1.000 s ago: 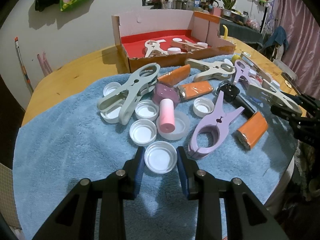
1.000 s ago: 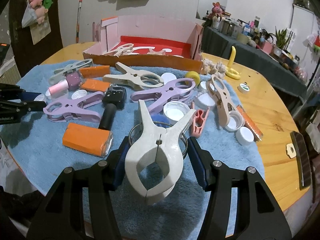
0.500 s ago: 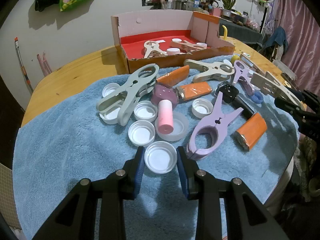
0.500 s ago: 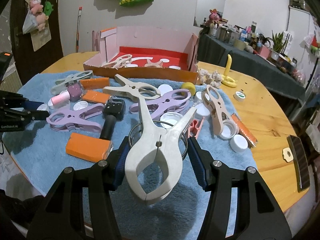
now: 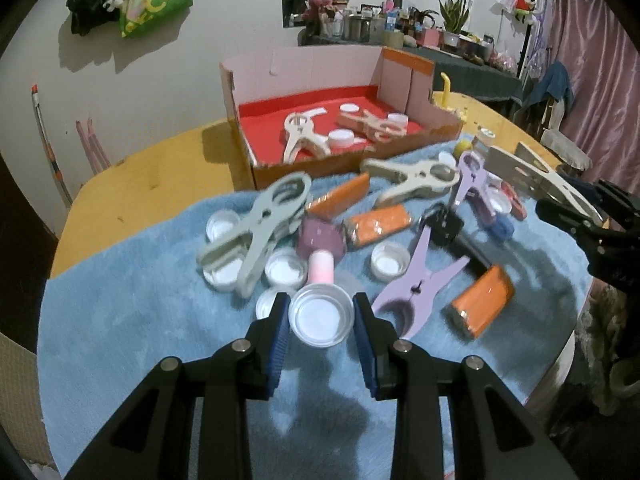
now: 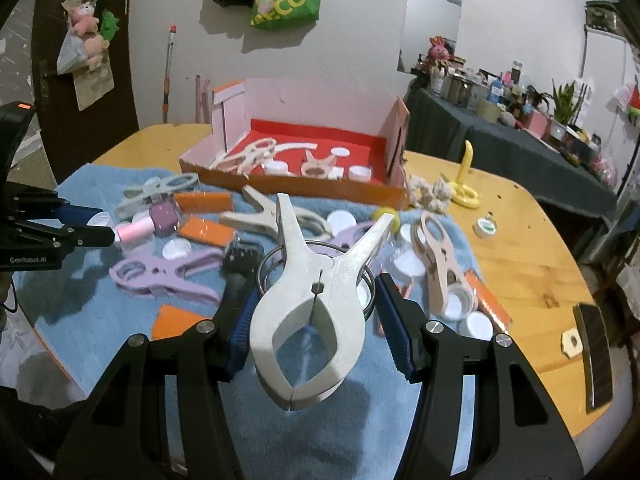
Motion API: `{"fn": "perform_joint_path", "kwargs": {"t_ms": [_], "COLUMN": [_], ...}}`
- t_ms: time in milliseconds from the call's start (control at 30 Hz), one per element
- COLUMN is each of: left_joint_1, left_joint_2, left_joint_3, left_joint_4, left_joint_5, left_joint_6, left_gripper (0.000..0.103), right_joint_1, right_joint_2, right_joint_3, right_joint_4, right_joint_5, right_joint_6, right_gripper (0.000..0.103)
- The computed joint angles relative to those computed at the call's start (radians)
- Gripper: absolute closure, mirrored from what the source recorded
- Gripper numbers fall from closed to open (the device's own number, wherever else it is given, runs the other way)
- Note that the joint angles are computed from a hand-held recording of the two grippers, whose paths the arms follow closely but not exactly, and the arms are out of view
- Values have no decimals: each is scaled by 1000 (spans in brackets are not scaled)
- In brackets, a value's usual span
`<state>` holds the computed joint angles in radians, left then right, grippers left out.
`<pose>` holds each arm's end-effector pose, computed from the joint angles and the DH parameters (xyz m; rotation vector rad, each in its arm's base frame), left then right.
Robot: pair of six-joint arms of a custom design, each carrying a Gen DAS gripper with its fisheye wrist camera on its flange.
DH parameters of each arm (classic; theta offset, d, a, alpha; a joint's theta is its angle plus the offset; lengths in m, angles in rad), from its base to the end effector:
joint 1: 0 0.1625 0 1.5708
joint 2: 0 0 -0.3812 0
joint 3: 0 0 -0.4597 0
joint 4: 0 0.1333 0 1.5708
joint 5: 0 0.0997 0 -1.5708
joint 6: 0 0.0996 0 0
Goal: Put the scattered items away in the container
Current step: 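Carry the white clamp and white cap with both grippers into the box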
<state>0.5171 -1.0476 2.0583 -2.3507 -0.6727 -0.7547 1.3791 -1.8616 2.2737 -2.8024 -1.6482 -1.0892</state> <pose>-0.3455 -0.4394 0.0200 0.4737 2.2749 -0.7124 0.0371 -0.4682 0.3486 1.0361 -2.2476 0.8045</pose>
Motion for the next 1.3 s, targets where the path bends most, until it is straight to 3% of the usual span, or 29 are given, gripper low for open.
{"fn": "perform_joint_path", "kwargs": {"t_ms": [633,1300], "left_joint_1": [81,209], "left_joint_2": [122,319], "left_joint_3": [-225,-516], "left_joint_4": [-33,-38], "left_joint_5": [33,21], "left_joint_6": [129,222], "left_gripper": [69,69], "right_joint_1": [104,165], "right_joint_2": [201,496], "right_joint_3": [-206,-474], "right_joint_4": [25,72], "right_joint_5": [-50,-136], "right_joint_6": [22,65], "right_gripper": [49,49]}}
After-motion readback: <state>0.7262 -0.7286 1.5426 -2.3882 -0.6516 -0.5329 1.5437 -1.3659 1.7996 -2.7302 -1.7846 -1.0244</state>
